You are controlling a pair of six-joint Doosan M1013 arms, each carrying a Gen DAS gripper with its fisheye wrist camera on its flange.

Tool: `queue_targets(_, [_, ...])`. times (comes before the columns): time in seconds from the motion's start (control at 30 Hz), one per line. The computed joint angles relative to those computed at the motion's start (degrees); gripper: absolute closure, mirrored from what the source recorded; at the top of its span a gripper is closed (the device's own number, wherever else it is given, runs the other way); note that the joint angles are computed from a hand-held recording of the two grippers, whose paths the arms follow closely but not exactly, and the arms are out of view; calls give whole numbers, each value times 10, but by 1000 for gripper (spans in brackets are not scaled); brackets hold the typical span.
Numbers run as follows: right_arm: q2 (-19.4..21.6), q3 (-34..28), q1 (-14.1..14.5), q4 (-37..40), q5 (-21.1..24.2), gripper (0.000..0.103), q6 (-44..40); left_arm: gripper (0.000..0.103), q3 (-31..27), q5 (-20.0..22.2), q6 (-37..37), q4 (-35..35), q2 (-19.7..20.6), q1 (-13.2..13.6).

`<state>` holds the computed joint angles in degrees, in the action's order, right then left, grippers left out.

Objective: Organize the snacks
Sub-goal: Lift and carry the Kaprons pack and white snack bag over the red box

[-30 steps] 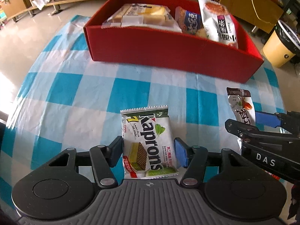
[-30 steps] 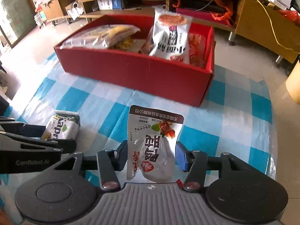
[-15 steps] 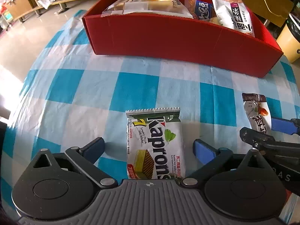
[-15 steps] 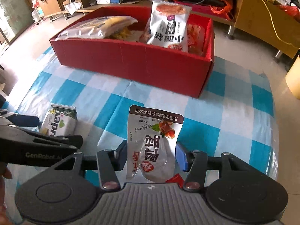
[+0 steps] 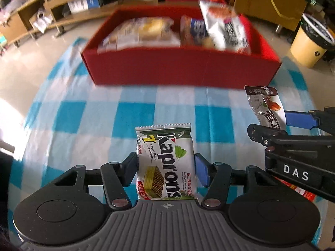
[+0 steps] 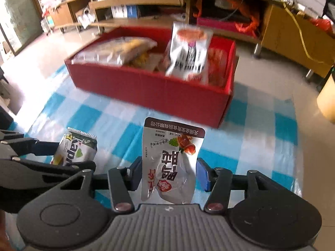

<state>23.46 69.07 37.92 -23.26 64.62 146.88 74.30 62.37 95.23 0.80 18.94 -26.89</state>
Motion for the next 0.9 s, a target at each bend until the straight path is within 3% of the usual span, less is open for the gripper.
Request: queue_targets(0.9, [-9,-15,9,-115,-10,53,56,38,-11,-97,-18,34,-14,-14])
